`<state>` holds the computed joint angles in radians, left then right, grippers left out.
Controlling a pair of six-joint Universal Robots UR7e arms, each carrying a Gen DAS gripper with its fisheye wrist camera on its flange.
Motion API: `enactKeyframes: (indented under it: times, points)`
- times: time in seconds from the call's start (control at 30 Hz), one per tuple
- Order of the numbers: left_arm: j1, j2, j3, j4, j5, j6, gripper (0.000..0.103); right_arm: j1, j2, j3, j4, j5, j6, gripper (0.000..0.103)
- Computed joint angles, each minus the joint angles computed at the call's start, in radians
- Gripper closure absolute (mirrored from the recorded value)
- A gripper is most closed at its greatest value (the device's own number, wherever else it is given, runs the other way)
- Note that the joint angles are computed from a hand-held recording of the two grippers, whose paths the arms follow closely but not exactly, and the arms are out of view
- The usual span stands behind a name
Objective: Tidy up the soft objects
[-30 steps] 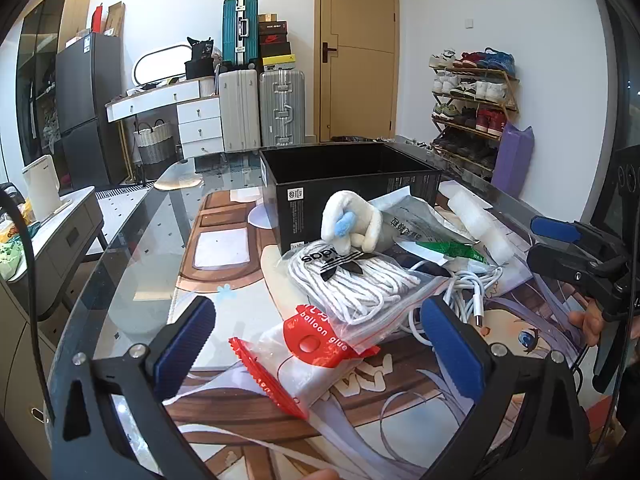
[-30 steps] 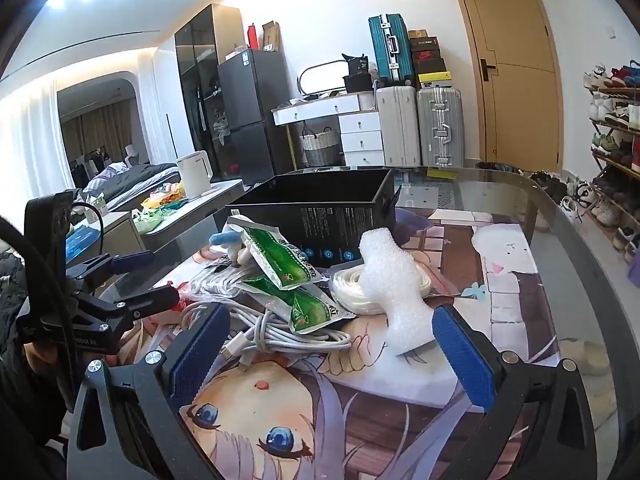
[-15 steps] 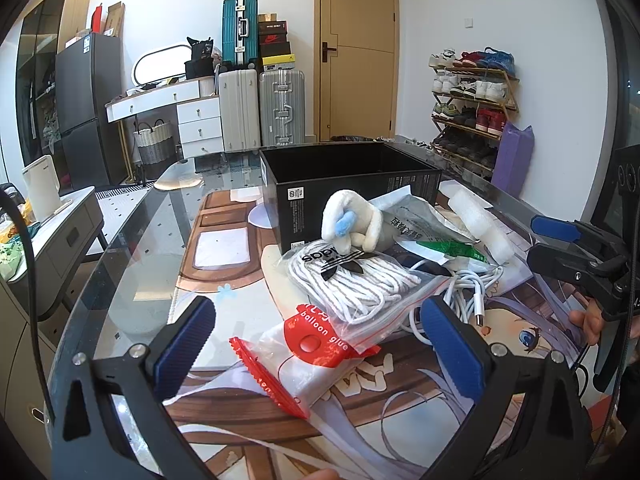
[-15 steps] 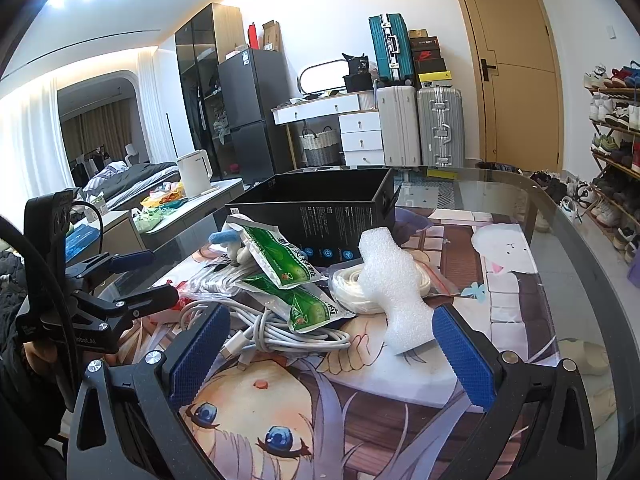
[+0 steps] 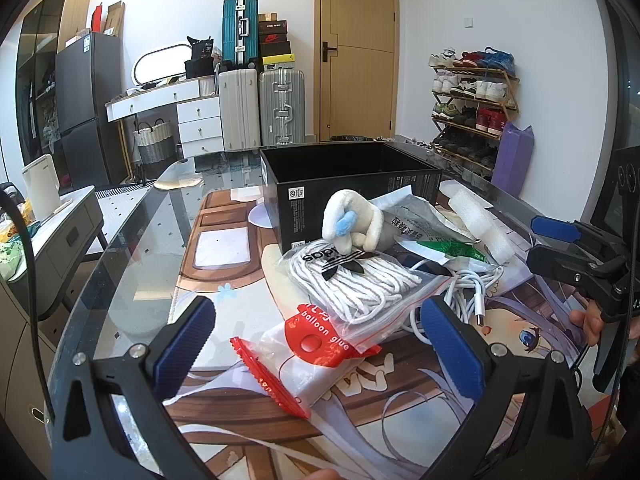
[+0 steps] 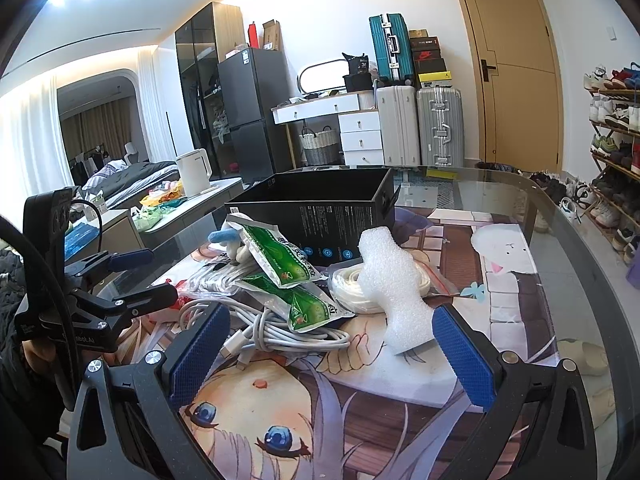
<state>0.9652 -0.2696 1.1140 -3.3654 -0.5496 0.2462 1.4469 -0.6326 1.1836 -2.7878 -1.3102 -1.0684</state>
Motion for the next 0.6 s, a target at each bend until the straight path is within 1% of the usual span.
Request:
enactKeyframes:
  times: [0.6]
  points:
    - [0.004,-0.015,0.019,0.03,-0.003,-0.024,0.0,0.001,-0.002,0.005,-0.005,-0.002,-0.001,0.0]
